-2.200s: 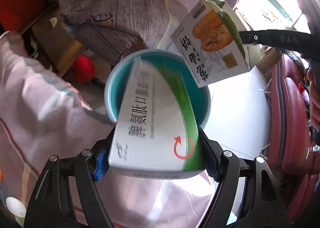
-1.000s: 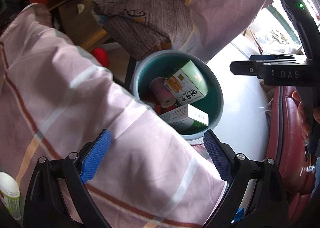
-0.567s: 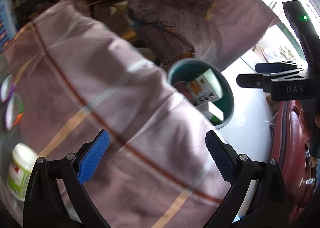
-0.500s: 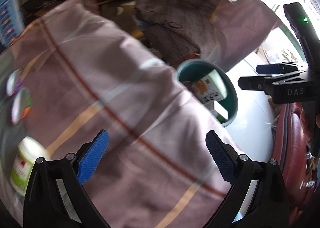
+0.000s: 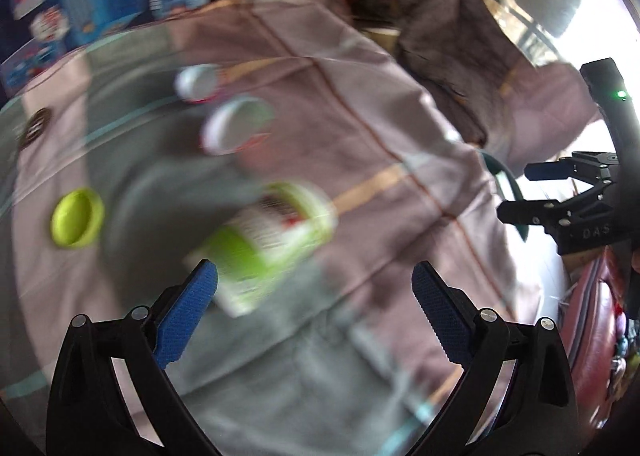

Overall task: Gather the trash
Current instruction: 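Move both tools back over the table, then close the right tool on the supplement bottle while the left tool grasps the lime-green lid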

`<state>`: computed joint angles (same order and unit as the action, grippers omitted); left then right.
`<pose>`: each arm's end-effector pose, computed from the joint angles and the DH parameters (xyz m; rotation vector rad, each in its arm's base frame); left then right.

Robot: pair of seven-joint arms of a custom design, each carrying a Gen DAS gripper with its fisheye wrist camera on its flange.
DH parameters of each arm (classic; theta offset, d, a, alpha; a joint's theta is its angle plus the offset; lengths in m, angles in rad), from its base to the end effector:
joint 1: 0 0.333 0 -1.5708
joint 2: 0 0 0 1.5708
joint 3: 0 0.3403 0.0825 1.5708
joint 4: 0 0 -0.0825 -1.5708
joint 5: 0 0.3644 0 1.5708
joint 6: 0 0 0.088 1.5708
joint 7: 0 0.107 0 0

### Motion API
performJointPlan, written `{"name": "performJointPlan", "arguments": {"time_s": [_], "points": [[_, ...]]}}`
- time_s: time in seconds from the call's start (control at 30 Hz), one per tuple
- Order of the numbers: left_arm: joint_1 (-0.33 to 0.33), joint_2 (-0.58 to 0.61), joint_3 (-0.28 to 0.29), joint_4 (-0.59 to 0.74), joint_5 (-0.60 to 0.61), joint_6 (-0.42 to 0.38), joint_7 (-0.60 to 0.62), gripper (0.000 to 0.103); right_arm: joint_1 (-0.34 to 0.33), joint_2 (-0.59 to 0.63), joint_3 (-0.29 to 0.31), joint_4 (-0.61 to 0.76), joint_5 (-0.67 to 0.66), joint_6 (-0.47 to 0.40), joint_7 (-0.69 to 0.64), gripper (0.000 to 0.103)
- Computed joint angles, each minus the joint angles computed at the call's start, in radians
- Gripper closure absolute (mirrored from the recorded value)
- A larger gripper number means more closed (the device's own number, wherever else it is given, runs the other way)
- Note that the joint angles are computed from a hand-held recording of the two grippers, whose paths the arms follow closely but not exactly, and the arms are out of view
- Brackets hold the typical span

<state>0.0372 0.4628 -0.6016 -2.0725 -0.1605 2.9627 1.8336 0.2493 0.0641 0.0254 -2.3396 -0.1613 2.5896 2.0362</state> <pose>0.5508 -0.2990 0.3296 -1.4403 2.6022 -0.8730 0.4962 0.1429 0.3642 -2.0557 2.1858 -0.2442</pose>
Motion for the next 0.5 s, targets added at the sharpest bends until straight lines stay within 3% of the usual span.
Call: {"name": "performJointPlan", "arguments": {"time_s": [0.2,0.3,0.4,0.47,0.5], "points": [[0.112,-0.007,0.0,-0.047,-0.024,0.025,0.035,0.005,0.066,0.126,0.026,0.16,0.023,-0.069,-0.002,0.015],[0.139,-0.003,0.012,-0.056,-0.018,0.033,0.039,0.005,0.076,0.184,0.047,0.228,0.152,-0.082,-0.061,0.016],[0.181,0.012,0.013,-0.058,-0.015,0.036,0.049,0.005,0.078,0.231,0.062,0.287,0.275,-0.106,-0.108,0.032],[0.203,0.02,0.009,-0.059,-0.013,0.04,0.053,0.005,0.082,0.262,0.062,0.328,0.333,-0.126,-0.116,0.049],[0.208,0.022,0.009,-0.06,-0.012,0.043,0.05,0.005,0.088,0.28,0.058,0.35,0.348,-0.135,-0.109,0.05]]}}
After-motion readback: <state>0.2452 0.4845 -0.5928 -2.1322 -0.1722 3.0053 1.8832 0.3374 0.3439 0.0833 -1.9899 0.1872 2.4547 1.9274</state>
